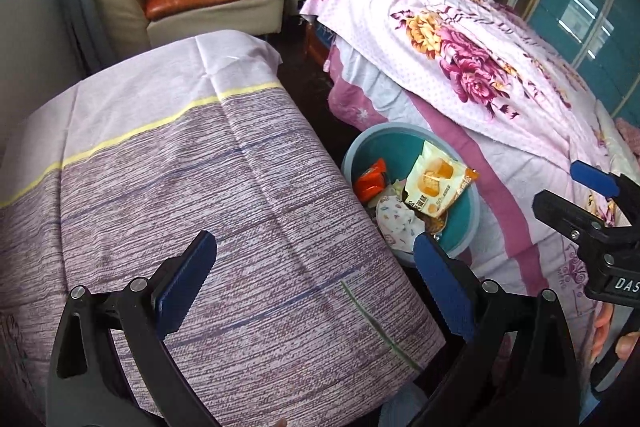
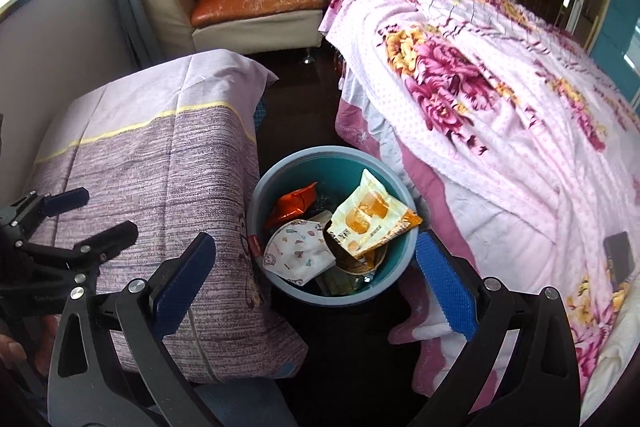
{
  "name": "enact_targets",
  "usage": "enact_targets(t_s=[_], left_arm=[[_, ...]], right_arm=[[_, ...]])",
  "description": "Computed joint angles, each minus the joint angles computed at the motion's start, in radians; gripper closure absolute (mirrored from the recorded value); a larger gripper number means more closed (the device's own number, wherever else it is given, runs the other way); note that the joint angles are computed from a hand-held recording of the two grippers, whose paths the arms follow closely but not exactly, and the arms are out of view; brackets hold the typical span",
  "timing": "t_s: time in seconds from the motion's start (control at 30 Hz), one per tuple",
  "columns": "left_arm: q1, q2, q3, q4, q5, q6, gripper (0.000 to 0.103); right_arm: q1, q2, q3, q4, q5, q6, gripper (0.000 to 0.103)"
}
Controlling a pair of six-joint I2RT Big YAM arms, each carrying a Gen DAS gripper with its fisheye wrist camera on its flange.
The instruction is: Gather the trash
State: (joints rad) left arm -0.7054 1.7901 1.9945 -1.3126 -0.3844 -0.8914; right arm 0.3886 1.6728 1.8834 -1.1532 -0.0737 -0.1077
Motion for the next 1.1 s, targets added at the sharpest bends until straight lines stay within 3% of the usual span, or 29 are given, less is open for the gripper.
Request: enact_targets(t_s=[0.47,1.1], left_arm=[[-0.012,-0.033,-0.060,0.009,-0.014,-0.040,0.004],[0.007,-0.050,-0.115,0.040,-0.009,-0.057,0.004]], right_arm=[[-0.006,-0.042,-0.058,0.019,-0.002,0.000,0.007],[-0.005,0.001,-0.041,-0.001,-0.002,0.002,0.007]])
